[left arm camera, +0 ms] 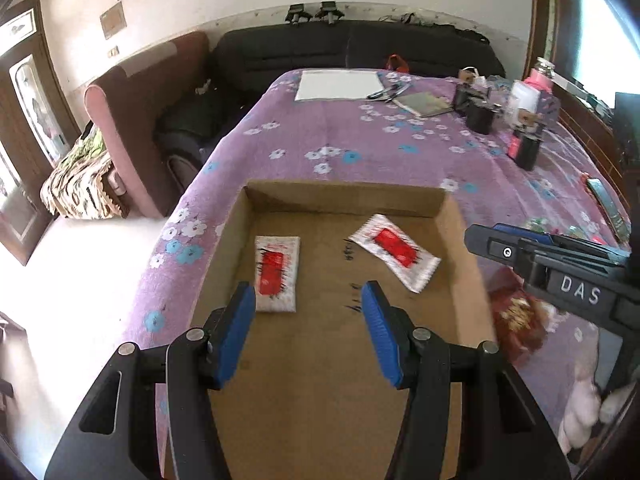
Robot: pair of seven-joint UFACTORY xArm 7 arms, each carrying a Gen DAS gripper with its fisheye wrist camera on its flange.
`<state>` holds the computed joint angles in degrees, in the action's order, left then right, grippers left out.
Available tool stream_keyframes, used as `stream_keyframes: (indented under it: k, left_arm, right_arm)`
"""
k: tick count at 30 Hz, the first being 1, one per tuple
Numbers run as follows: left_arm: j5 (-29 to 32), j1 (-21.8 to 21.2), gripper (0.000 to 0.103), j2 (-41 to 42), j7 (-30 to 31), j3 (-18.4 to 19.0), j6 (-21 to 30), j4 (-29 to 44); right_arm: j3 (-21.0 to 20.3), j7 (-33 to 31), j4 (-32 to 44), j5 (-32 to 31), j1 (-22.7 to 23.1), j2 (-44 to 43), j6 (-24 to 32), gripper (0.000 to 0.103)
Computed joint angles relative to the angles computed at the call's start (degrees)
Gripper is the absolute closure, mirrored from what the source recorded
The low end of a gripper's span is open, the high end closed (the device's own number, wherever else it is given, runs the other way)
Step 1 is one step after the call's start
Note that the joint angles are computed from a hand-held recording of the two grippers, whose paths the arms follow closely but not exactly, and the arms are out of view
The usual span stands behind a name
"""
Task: Organize snacks
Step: 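Grasp the red gold-label candy with the left tool while the right tool grasps the white pastry packet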
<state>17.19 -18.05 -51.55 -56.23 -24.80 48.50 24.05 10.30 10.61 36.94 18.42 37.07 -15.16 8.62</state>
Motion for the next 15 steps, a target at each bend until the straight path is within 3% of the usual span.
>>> stream_keyframes:
  k: [3, 7, 15]
  left_arm:
    - [-0.16, -0.57, 0.041, 1.00, -1.10, -2.06, 1.10, 1.69]
    - [0.22, -1.25, 0.041, 4.11, -3.08, -4.40, 1.50, 4.14]
    - [1.55, -2.84, 0.041, 11.75, -7.70, -5.79, -2.27, 9.09]
  right_arm:
    - [-2.17, -1.10, -4.77, 1.45, 0.59, -5.10, -0.35, 0.066]
    - [-5.70, -1.82, -11.28, 1.70, 0.38, -12.36, -0.23, 0.065]
    - [-15.48, -5.29, -22.31, 2.13, -1.86, -25.22, 0.77, 0.063]
